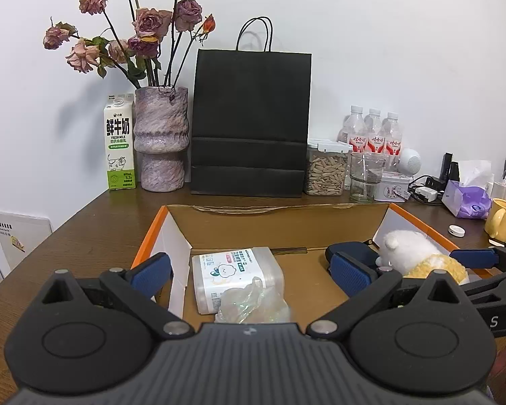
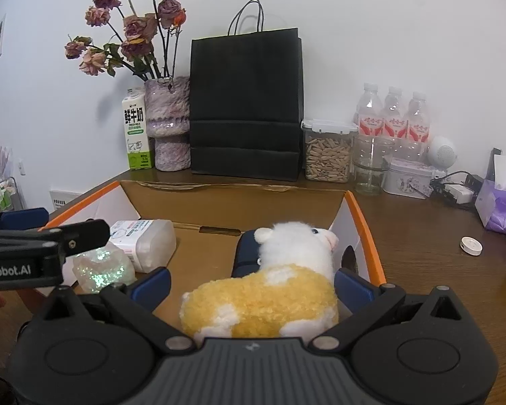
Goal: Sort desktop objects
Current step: 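Carry the plush toy and plastic bag into the box and release both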
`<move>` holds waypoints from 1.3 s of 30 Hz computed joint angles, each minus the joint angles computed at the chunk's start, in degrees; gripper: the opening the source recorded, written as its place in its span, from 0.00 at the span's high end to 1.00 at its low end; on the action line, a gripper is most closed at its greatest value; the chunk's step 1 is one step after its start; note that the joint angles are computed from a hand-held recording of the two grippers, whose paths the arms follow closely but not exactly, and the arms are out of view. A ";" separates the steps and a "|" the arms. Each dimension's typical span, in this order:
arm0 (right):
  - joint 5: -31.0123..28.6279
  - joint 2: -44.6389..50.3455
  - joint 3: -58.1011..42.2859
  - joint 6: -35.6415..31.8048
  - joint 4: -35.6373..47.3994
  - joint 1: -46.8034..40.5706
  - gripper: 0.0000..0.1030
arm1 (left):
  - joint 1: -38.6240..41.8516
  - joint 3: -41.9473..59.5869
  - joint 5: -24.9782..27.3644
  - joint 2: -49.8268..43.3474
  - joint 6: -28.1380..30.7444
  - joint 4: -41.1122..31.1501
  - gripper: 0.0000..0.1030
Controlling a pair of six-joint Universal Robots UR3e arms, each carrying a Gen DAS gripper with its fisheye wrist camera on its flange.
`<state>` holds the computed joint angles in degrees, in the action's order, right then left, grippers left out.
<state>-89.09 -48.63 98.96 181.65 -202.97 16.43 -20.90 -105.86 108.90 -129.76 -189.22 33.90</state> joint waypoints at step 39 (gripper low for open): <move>-3.69 -28.82 29.56 -0.50 -11.02 4.63 0.00 | -10.76 -21.59 13.55 22.13 2.53 9.41 0.00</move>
